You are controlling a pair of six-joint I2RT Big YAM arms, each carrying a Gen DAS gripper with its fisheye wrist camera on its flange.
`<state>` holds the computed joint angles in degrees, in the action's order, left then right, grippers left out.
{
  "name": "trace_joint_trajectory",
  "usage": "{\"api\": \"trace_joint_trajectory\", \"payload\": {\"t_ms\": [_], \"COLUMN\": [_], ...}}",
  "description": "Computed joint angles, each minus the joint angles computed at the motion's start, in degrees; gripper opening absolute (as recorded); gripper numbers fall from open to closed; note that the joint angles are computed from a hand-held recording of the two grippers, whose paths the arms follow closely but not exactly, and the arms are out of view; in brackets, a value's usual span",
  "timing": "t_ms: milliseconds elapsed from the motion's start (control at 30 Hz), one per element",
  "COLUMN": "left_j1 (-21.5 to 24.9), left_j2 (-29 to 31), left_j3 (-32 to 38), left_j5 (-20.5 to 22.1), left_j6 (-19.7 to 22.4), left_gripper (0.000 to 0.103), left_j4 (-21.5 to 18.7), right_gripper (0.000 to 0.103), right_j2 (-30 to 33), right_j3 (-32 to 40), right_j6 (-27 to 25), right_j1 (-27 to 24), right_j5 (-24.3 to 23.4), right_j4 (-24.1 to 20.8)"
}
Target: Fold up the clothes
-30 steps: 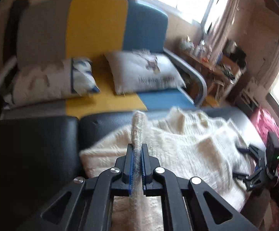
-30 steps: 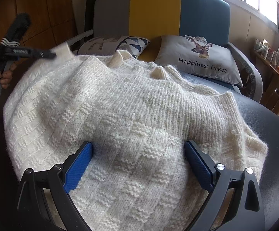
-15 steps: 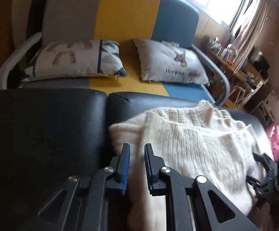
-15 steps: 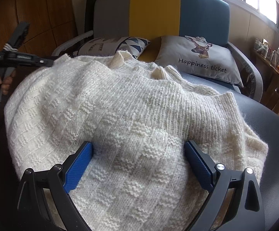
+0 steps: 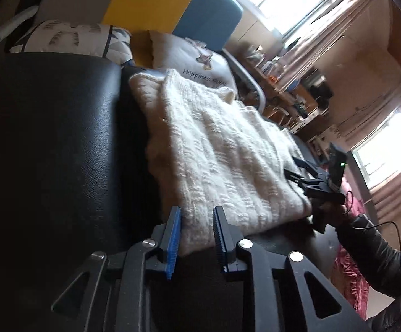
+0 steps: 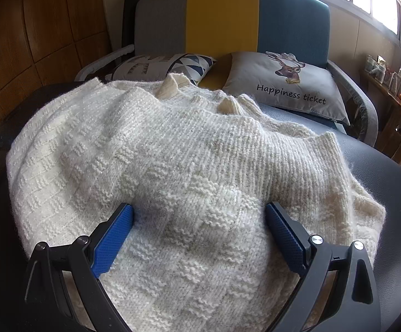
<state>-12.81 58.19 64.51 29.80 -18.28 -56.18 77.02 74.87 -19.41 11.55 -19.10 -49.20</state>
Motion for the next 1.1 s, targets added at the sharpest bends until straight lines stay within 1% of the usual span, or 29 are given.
{"api": "trace_joint_trajectory", "payload": {"t_ms": [67,133,167,200,233,267,333,367,433,467,500,533,567,600,667,767,800,833,867,933,1000,1033,1067,1100], "left_j1": [0.7,1.1,1.0,0.6,0.4,0.7,0.6,0.1,-1.1,-1.9,-1.6,-0.3,0.2,0.5,-0.2,-0.1,-0.2,-0.7,-1.0,-3.9,-6.2,-8.1,-9.8,-10.9], "left_j2": [-0.2,0.2,0.9,1.1,1.1,0.4,-0.8,-0.3,1.6,1.5,0.7,0.5,0.3,0.1,0.1,-1.1,-1.5,-1.7,-1.2,1.6,5.8,8.5,11.0,11.8], "left_j3": [-1.0,-1.0,-0.5,0.0,0.5,0.3,0.5,1.0,1.3,0.6,-0.4,-0.6,-0.8,-0.7,0.5,1.5,1.9,2.3,2.7,4.6,6.7,8.3,9.7,9.0], "left_j5": [3.0,5.6,6.9,6.0,5.4,5.6,3.1,0.5,-3.3,-4.9,-4.6,-2.4,-1.9,-1.8,-5.2,-5.1,-5.1,-5.0,-5.1,-7.1,-7.0,-9.2,-11.1,-11.6], "left_j6": [-1.0,-0.3,0.8,1.7,2.5,2.3,4.4,6.5,9.1,10.3,8.9,5.9,4.5,3.3,2.7,-0.3,-1.4,-3.0,-3.3,-3.1,-2.2,0.0,1.9,3.1], "left_gripper": [0.023,0.023,0.022,0.007,0.005,0.005,0.004,0.004,0.004,0.004,0.005,0.005,0.010,0.011,0.014,0.015,0.017,0.018,0.020,0.020,0.020,0.020,0.017,0.017], "left_j4": [1.9,3.3,3.7,3.5,3.6,4.9,5.0,2.6,-3.4,-4.4,-3.0,-2.5,-2.0,-1.8,-3.0,0.2,1.7,4.7,6.6,9.4,8.3,4.4,0.8,0.1], "right_gripper": [0.097,0.097,0.097,0.097,0.097,0.097,0.097,0.097,0.097,0.097,0.097,0.097,0.097,0.097,0.097,0.097,0.097,0.097,0.097,0.097,0.097,0.097,0.097,0.097], "right_j2": [0.1,0.1,0.1,0.2,0.2,0.2,0.2,0.2,0.3,0.3,0.4,0.4,0.4,0.4,0.5,0.5,0.4,0.5,0.5,0.6,0.7,0.7,0.7,0.6], "right_j3": [0.0,0.0,0.0,0.0,0.0,0.0,0.0,0.0,0.1,0.1,0.2,0.2,0.2,0.3,0.4,0.3,0.2,0.3,0.3,0.4,0.5,0.6,0.6,0.6], "right_j6": [0.0,0.1,0.0,0.0,0.0,0.0,-0.1,-0.1,-0.1,-0.1,-0.1,-0.1,-0.2,-0.2,-0.3,-0.2,-0.1,-0.1,-0.1,-0.1,-0.1,0.0,0.2,0.1], "right_j1": [0.0,0.2,0.2,0.3,0.3,0.3,0.3,0.3,0.3,0.2,0.2,0.1,0.1,0.0,-0.1,-0.1,-0.1,-0.2,-0.2,-0.1,-0.1,-0.2,-0.4,-0.7], "right_j5": [0.0,0.2,0.3,0.4,0.5,0.5,0.7,0.7,0.6,0.5,0.4,0.3,0.2,0.1,0.0,-0.2,-0.3,-0.4,-0.6,-0.5,-0.5,-0.9,-1.5,-2.1], "right_j4": [0.0,0.1,0.1,0.1,0.1,0.1,0.2,0.2,0.1,0.1,0.0,0.0,0.0,-0.1,-0.2,0.0,0.0,0.0,0.0,-0.2,-0.3,-0.8,-1.3,-1.7]}}
